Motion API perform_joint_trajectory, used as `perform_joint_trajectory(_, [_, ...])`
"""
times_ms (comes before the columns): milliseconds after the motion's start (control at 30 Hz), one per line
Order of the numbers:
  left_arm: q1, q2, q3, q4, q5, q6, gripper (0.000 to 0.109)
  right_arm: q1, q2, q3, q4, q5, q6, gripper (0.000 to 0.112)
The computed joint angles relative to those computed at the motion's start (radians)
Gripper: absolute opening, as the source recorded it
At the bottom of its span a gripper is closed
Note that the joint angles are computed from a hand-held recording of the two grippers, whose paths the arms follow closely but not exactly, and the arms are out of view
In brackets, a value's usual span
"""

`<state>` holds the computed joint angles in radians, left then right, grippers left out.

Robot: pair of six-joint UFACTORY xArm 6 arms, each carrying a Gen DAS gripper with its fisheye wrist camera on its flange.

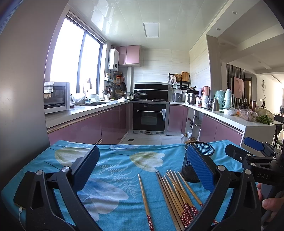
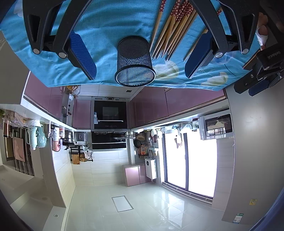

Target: Organize utensils

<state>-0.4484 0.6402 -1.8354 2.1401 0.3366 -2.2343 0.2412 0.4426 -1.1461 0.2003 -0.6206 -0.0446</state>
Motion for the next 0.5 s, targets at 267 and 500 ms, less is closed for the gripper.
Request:
perform_joint_trajectory(267, [0.001,0.0,-0.001,-0.005,-0.002,0.006,0.097,0.001,0.0,-0.002,0.002,0.0,-0.002,0.096])
perform_joint_trajectory(500, [0.001,0.001,-0.001,-0.006,-0.002,0.006,0.097,0.0,0.004,-0.007,-0.004,0.004,0.006,0.096])
